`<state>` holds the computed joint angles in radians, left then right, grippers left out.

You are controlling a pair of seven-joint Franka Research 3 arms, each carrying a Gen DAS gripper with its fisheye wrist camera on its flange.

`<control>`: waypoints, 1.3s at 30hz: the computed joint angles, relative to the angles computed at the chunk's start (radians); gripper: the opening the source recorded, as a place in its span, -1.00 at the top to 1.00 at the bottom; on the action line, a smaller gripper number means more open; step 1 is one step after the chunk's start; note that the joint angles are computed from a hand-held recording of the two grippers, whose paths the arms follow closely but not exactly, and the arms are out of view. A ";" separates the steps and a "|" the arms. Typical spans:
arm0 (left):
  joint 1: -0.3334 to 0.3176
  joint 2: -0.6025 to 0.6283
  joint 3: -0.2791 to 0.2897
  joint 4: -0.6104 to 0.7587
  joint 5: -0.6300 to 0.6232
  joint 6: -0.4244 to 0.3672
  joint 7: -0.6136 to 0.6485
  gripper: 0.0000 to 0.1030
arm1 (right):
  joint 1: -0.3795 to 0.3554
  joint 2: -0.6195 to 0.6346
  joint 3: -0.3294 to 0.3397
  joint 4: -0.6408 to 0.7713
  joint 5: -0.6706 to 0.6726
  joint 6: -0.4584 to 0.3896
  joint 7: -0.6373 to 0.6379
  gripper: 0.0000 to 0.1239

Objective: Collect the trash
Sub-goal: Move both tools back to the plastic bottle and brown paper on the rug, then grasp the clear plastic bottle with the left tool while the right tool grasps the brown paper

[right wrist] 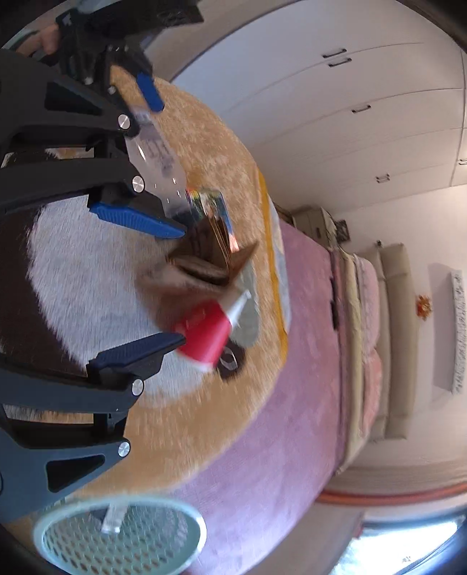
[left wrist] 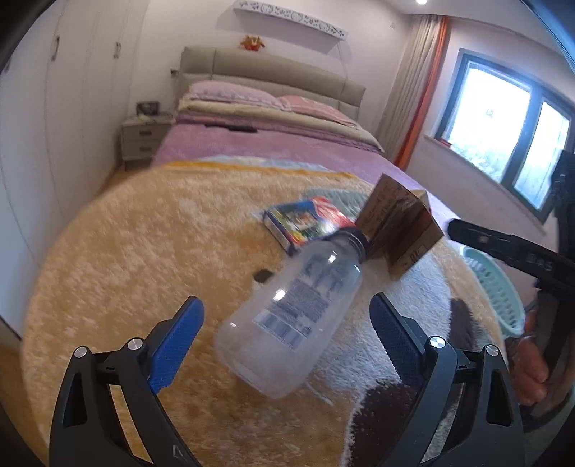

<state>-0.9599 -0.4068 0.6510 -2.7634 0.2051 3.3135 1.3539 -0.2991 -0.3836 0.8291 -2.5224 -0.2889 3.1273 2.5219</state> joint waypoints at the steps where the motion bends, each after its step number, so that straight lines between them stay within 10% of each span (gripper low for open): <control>1: -0.043 0.001 0.045 -0.005 0.020 0.014 -0.013 -0.76 | -0.040 0.009 0.038 0.017 -0.013 -0.011 0.012 0.17; 10: 0.019 0.045 -0.046 0.010 0.025 -0.029 0.003 -0.74 | -0.277 0.079 0.238 0.117 -0.197 -0.050 0.154 0.44; 17: 0.209 0.082 -0.274 0.018 -0.040 -0.070 0.024 -0.51 | -0.322 0.046 0.279 0.125 -0.290 -0.064 0.242 0.82; 21: 0.119 0.069 -0.189 0.013 -0.097 -0.071 0.085 -0.35 | -0.231 -0.033 0.193 0.062 -0.231 -0.023 0.224 0.91; 26: 0.165 0.067 -0.245 0.004 -0.115 -0.060 0.094 -0.32 | -0.079 -0.113 0.073 -0.015 -0.134 -0.029 0.153 0.91; 34: 0.141 0.058 -0.222 0.002 -0.121 -0.066 0.097 -0.31 | 0.345 -0.146 -0.262 -0.072 -0.010 -0.276 -0.050 0.91; 39: 0.156 0.058 -0.243 0.002 -0.131 -0.071 0.103 -0.31 | 0.380 -0.110 -0.294 -0.043 -0.059 -0.297 -0.044 0.90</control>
<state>-0.8039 -0.3492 0.4079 -2.7610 0.0744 3.2423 1.4565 0.0812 -0.4935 0.5354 -2.5651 -0.3484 2.8303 2.4778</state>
